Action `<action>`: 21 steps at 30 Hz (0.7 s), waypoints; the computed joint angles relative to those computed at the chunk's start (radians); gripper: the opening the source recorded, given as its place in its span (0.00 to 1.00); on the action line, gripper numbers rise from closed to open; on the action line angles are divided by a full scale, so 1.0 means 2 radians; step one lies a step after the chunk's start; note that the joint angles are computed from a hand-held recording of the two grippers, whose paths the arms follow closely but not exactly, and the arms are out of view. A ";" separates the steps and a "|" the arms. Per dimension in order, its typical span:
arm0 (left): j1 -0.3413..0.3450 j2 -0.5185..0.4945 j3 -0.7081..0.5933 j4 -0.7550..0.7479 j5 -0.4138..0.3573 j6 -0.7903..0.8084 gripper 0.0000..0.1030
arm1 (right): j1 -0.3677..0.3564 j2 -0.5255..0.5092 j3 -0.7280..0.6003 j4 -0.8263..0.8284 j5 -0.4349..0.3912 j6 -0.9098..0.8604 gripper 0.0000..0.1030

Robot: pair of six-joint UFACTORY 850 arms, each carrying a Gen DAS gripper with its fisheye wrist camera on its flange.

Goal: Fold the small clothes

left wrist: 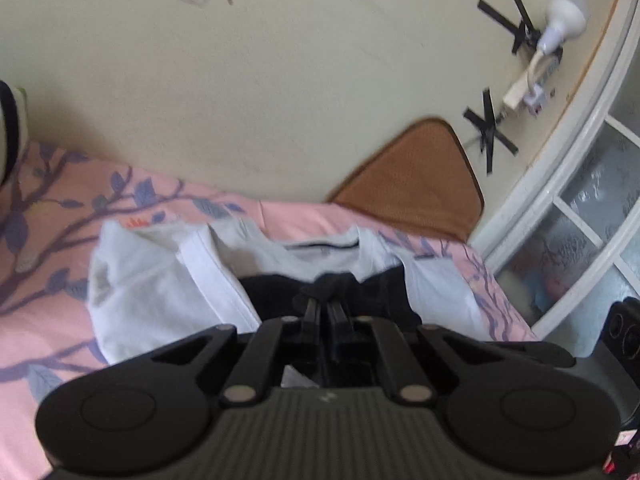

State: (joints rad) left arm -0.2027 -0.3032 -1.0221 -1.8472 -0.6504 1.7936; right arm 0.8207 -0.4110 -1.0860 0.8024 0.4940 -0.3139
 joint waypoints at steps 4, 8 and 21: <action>-0.007 -0.022 -0.021 0.047 0.066 -0.060 0.06 | -0.018 -0.023 -0.032 0.025 -0.030 -0.031 0.08; -0.009 -0.026 -0.008 0.044 0.077 -0.028 0.19 | -0.031 -0.048 -0.043 0.072 -0.062 -0.073 0.12; -0.022 -0.083 -0.148 0.105 0.155 -0.071 0.50 | -0.121 -0.002 -0.038 0.179 -0.042 -0.188 0.49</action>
State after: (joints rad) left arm -0.2471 -0.4693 -1.3183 -1.6375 -0.3413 1.6509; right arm 0.5781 -0.4150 -1.1612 1.1597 0.4102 -0.6899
